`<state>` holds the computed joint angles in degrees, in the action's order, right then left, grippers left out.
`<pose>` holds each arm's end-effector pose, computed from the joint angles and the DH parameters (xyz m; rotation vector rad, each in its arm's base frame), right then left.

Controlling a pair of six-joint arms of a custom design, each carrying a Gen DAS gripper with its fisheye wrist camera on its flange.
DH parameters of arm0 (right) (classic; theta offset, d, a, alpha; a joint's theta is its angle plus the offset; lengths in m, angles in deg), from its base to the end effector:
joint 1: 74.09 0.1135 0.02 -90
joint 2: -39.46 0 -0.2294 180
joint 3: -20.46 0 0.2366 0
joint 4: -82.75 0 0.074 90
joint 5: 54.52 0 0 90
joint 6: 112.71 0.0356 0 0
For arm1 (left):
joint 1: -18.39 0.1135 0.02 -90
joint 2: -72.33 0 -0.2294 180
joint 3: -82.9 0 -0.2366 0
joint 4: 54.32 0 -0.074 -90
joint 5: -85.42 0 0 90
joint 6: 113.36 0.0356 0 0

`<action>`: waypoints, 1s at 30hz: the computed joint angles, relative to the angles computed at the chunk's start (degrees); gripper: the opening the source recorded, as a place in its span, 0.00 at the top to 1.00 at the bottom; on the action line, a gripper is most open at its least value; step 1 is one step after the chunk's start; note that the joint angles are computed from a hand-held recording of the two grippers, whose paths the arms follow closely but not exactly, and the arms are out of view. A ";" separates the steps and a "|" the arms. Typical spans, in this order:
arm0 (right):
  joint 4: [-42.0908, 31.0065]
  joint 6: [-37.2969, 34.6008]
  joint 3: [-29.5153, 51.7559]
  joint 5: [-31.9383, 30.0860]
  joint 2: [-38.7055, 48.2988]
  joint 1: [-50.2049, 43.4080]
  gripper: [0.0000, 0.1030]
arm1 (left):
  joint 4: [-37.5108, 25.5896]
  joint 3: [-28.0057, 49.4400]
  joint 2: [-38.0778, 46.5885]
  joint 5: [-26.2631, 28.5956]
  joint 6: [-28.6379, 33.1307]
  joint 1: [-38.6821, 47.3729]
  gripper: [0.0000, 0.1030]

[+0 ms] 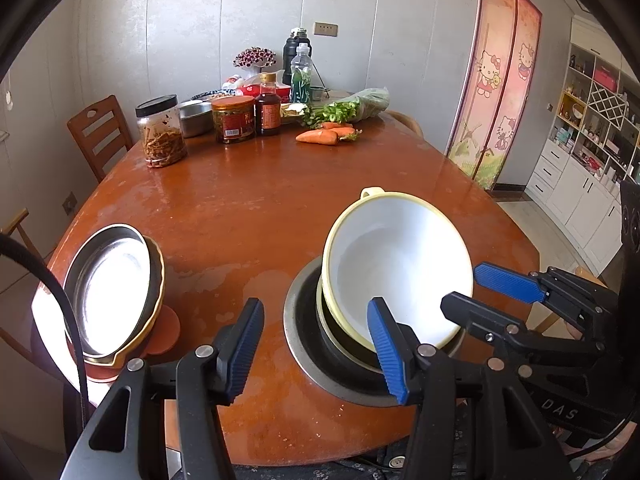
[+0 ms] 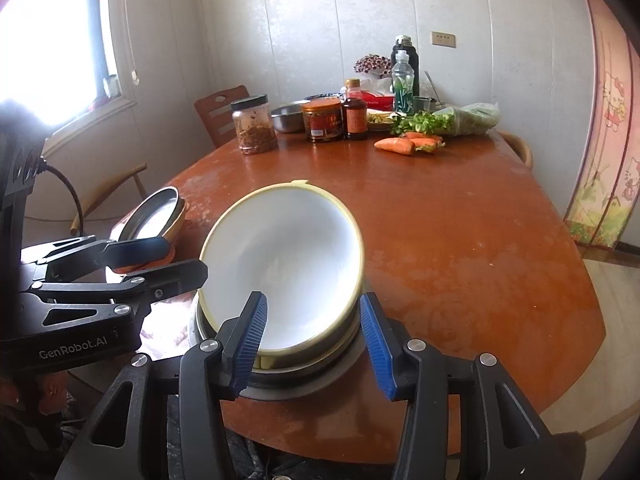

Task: Organize plates and bowls
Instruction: 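Lower the yellow-rimmed bowl into the steel mixing bowl with both tools, then grasp the rim of the nested bowl stack with both tools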

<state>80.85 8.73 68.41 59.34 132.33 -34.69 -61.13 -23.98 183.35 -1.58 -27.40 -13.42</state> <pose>0.2193 0.1615 0.0978 0.0321 2.3041 0.1313 0.3108 -0.1949 0.1052 0.5963 2.3040 -0.3648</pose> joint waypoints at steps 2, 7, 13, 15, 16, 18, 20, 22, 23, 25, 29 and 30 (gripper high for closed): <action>0.05 0.37 -0.65 0.39 -1.20 0.07 0.48 | 0.38 -0.55 -0.49 -0.08 -0.19 -0.04 0.47; 0.24 0.92 -2.68 1.36 -4.48 0.19 0.43 | 0.81 -1.35 -1.51 0.05 -0.48 0.18 0.41; -0.11 2.12 -4.02 0.94 -6.23 -0.48 0.37 | 0.45 -1.20 -1.25 -0.53 -0.87 0.20 0.40; 0.37 2.29 -4.52 0.09 -6.21 -1.18 0.36 | 0.42 -1.27 -1.13 -0.71 -1.17 0.34 0.38; 0.49 2.41 -4.70 -0.34 -6.14 -1.63 0.36 | 0.36 -1.21 -1.04 -0.73 -1.35 0.39 0.38; 1.06 2.76 -5.26 -1.34 -6.21 -2.37 0.35 | 0.24 -0.90 -0.64 -0.45 -1.66 0.75 0.36; 1.95 3.07 -5.89 -3.12 -6.13 -3.49 0.34 | -0.02 -0.55 -0.21 0.13 -2.02 1.21 0.35; 2.63 3.34 -6.23 -4.91 -5.80 -4.57 0.34 | -0.07 -0.37 0.26 1.42 -2.38 1.97 0.33; 2.95 3.35 -6.44 -5.61 -5.69 -5.08 0.33 | -0.18 -0.21 0.55 1.84 -2.53 2.30 0.33; 3.22 3.70 -6.60 -6.43 -5.34 -5.76 0.32 | -0.11 -0.30 0.63 1.40 -2.55 2.44 0.32; 3.63 4.38 -6.63 -7.63 -4.64 -6.52 0.29 | 0.25 -0.44 0.74 2.38 -2.61 2.83 0.29; 3.71 4.53 -6.66 -7.82 -4.54 -6.55 0.29 | 0.25 -0.43 0.86 2.37 -2.68 2.87 0.29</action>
<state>84.56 13.26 61.76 51.52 127.80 -41.24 -60.88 -24.41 184.21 0.79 -30.07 -10.55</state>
